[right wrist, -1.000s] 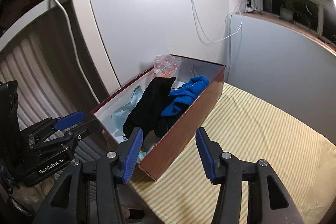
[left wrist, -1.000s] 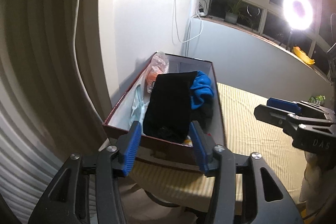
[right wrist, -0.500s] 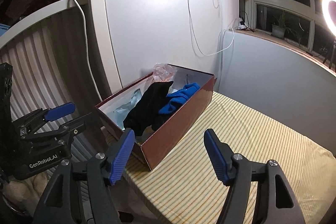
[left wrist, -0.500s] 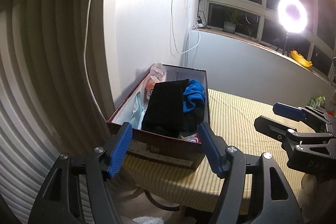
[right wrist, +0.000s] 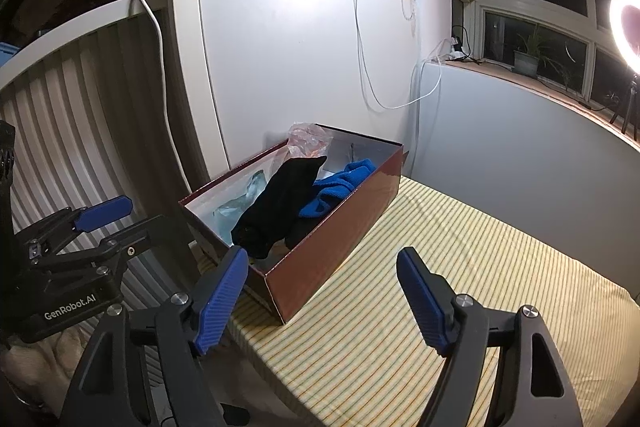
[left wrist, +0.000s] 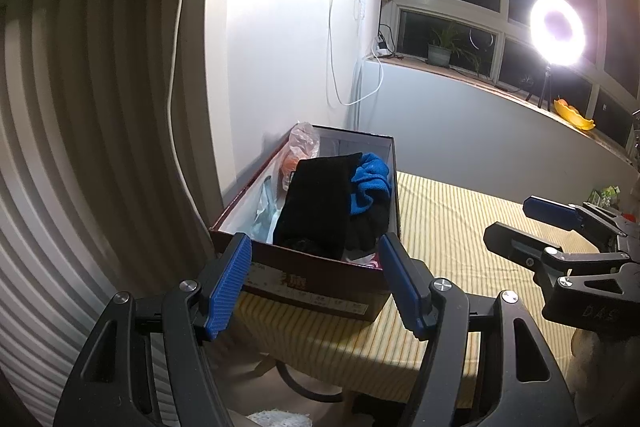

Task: Organize soft objects

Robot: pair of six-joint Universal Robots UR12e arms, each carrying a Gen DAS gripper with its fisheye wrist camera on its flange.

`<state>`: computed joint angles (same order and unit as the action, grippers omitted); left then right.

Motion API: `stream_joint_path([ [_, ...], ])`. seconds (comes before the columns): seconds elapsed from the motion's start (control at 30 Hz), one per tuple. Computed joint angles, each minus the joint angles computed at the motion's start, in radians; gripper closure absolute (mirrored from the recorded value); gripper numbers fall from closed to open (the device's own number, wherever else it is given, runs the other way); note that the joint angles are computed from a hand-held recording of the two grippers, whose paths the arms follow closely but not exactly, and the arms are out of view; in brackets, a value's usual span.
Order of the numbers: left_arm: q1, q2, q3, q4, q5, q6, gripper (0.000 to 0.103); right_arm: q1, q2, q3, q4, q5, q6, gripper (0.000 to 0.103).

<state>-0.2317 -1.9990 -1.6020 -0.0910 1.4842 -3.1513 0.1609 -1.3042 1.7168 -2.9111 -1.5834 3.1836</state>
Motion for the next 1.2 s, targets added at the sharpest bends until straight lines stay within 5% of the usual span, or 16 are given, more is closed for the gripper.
stream_joint_path([
  [1.2, -0.004, 0.006, -0.003, -0.008, -0.011, -0.001, 0.03, -0.003, -0.004, 0.013, 0.004, 0.001, 0.01, 0.029],
])
